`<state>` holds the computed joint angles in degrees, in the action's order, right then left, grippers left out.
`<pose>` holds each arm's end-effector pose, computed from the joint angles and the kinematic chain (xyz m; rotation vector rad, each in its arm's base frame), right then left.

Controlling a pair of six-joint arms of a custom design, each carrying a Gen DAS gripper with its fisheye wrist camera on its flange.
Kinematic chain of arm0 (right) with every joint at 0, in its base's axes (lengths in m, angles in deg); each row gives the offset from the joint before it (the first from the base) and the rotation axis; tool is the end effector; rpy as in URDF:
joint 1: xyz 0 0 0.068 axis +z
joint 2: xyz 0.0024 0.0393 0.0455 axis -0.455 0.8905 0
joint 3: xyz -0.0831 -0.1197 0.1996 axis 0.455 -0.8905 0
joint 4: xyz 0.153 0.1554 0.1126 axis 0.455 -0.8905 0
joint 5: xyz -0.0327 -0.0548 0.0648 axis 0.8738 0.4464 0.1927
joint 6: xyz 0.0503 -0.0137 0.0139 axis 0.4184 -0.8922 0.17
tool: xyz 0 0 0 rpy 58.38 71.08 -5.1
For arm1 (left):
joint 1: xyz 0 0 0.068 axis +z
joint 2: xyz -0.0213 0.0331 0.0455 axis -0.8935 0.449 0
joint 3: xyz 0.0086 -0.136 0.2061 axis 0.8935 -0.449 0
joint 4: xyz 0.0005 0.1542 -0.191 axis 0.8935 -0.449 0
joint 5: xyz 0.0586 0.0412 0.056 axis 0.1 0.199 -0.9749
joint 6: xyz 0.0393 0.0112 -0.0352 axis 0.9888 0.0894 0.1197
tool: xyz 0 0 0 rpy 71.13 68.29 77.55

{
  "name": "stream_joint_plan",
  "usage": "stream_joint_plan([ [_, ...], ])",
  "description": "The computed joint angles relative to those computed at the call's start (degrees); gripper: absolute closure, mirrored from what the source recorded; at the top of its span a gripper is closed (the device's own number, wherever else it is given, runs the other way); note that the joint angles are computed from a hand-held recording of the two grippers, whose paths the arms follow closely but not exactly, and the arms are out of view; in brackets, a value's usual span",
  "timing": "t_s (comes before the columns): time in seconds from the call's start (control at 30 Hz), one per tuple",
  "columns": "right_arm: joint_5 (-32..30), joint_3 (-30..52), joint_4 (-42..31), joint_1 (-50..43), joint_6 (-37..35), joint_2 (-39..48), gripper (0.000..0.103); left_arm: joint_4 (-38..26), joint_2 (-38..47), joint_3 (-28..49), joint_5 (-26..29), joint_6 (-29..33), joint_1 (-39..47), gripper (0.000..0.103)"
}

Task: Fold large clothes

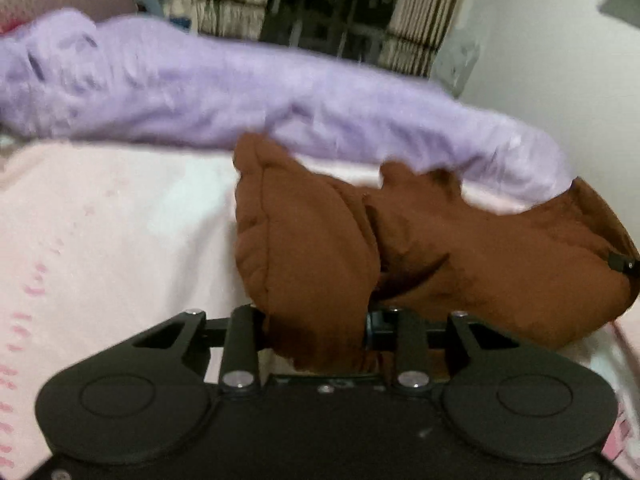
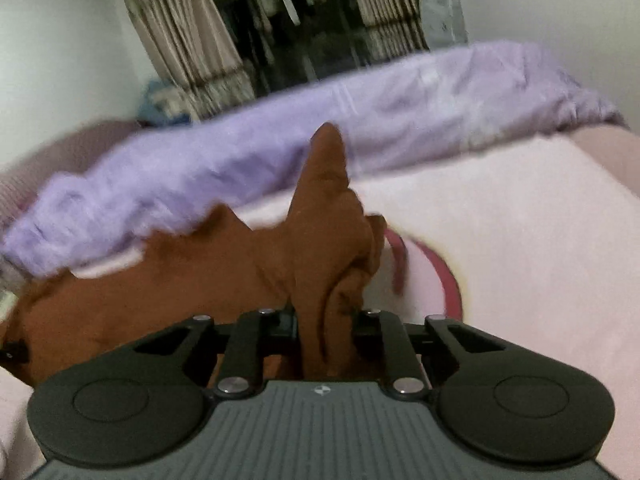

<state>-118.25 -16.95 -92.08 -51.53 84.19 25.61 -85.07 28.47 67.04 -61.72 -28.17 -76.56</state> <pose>0.2859 -0.1059 0.2357 0.0459 2.0480 0.4442 0.3248 -0.0737 0.2268 -0.1408 2.1612 -0.2398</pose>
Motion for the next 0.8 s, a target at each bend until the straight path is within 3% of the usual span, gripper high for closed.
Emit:
stream_joint_plan([
  [0.17,-7.3,-2.1,-13.1,-6.6,-5.4,-16.4,0.087,-10.9,-20.3,-5.1,-5.1,-1.1,-4.0,0.073],
  [0.27,-12.3,0.1,-27.5,-13.0,-15.7,-17.7,0.086,-18.6,-31.7,-11.5,-1.9,-3.8,-3.8,0.070],
  [0.33,-10.4,-1.6,-31.4,-13.4,-20.8,-15.2,0.086,-22.1,-34.1,-16.5,2.8,-6.0,-2.3,0.065],
  [0.43,-0.3,-7.7,-26.0,-8.4,-20.2,-8.1,0.083,-20.9,-31.2,-23.9,5.3,-11.6,-2.0,0.053],
  [0.5,-1.2,-12.0,-19.7,-8.4,-17.2,-6.7,0.075,-17.1,-31.5,-28.5,6.1,-14.0,-1.7,0.036],
  [0.53,-0.4,-10.7,-20.9,-8.0,-16.8,-7.4,0.072,-17.3,-33.3,-29.5,6.6,-14.7,-0.8,0.032],
  [0.57,0.5,-9.3,-22.2,-7.7,-16.7,-8.4,0.055,-18.6,-34.8,-29.3,8.0,-14.2,0.4,0.025],
  [0.6,2.6,-9.2,-21.8,-7.4,-15.2,-10.5,0.037,-20.7,-37.4,-28.7,11.9,-12.5,3.4,0.010],
  [0.67,8.4,-10.7,-18.3,-6.5,-12.6,-16.5,0.028,-23.4,-41.1,-26.5,15.8,-11.0,6.7,0.000],
  [0.77,22.2,-16.7,-9.1,0.1,-6.2,-28.1,0.013,-22.5,-47.5,-24.0,9.6,-10.4,4.3,0.000],
  [0.8,26.4,-18.3,-5.8,3.2,-4.5,-30.1,0.013,-19.9,-47.2,-23.4,5.8,-9.9,2.0,0.000],
])
